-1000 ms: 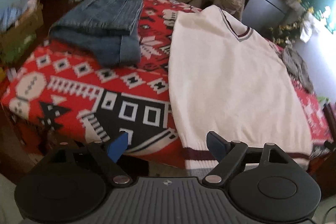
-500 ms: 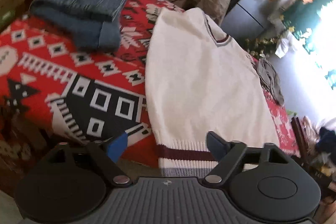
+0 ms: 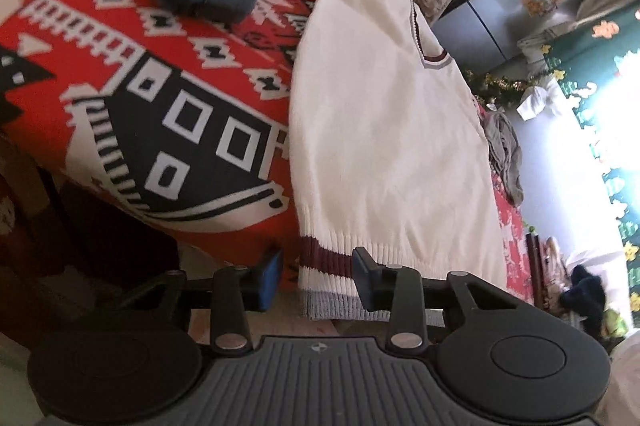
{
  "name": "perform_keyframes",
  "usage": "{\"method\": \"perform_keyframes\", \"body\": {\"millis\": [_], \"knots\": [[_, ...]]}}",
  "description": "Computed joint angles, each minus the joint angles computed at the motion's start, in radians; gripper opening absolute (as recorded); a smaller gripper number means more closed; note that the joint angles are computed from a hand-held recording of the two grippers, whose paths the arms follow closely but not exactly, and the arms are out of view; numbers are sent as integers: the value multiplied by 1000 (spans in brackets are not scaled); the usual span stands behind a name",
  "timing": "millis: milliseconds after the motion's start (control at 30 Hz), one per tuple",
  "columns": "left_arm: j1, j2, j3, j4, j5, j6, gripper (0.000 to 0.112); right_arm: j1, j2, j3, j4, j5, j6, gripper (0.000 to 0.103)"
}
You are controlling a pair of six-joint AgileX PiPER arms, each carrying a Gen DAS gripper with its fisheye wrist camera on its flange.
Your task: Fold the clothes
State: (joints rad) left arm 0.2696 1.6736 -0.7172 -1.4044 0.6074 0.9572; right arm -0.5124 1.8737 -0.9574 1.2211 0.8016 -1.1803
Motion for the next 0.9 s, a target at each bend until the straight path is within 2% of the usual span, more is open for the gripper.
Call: {"method": "perform_keyframes", "body": {"millis": [200,300,433,500,600,733,800,867,900], "knots": [[64,58,0,-90,118,65,35,-42,167,-87,63,180,28,35],[112,76,13,-159,219,123,34,-63,217,-116,101,269,39,35],[105,91,-10,-147,217,102,34,-77,257,-143,158,338,55,35],[95,102,-28,-125,210,79,31,-59,251,-150,164,293,64,35],[82,105,-40,-110,208,66,28,-32,239,-157,170,228,71,28],[63,99,-47,-79,175,27,7,-16,237,-151,192,217,88,24],[55,93,-46,-67,150,9,7,2,222,-135,197,181,81,23],[38,63,-36,-60,101,-1,6,28,177,-92,220,92,42,7],[27,36,-28,-50,70,-10,6,42,146,-70,226,47,21,6]]}}
